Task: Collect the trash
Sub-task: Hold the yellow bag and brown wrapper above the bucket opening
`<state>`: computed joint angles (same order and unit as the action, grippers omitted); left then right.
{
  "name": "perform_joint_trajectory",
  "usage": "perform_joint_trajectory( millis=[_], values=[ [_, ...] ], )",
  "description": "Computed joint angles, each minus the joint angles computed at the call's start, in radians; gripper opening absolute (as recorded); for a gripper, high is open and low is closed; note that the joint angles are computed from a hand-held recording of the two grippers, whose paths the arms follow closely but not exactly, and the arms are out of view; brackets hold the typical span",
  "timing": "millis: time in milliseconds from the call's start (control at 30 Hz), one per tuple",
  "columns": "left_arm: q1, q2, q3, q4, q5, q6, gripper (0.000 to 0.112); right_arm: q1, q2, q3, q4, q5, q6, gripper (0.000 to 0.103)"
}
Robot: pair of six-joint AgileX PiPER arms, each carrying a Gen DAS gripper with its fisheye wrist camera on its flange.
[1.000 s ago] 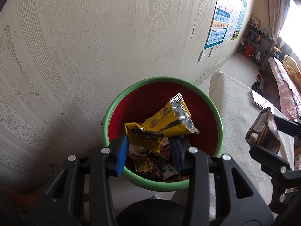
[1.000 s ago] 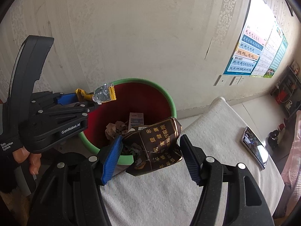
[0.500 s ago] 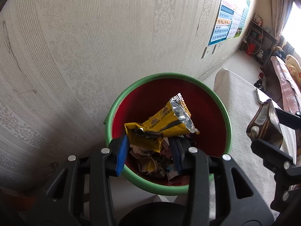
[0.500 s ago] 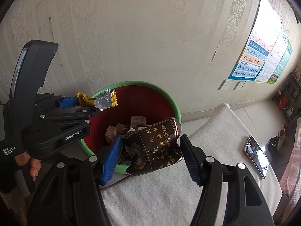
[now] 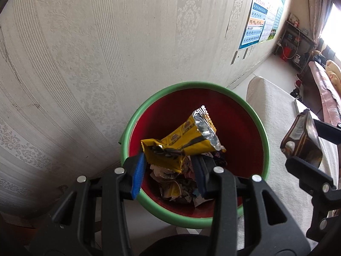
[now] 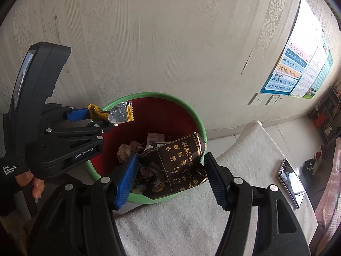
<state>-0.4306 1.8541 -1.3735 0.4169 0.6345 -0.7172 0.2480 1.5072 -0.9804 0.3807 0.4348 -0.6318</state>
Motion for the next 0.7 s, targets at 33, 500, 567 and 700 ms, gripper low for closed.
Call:
perform_joint_trajectory(
  millis=[33, 500, 567, 700],
  values=[
    [0.0, 0.004, -0.005, 0.004, 0.003, -0.002, 0.039, 0.001, 0.003, -0.001, 0.001, -0.003, -0.003, 0.062],
    [0.02, 0.064, -0.064, -0.004, 0.026, 0.019, 0.039, 0.015, 0.054, -0.04, 0.025, -0.025, -0.042, 0.062],
    [0.02, 0.076, -0.075, -0.01, 0.033, 0.025, 0.039, 0.007, 0.057, -0.039, 0.066, -0.025, -0.084, 0.062],
    [0.013, 0.086, -0.077, 0.019, 0.038, -0.014, 0.059, -0.003, 0.048, -0.018, 0.15, -0.051, -0.175, 0.077]
  ],
)
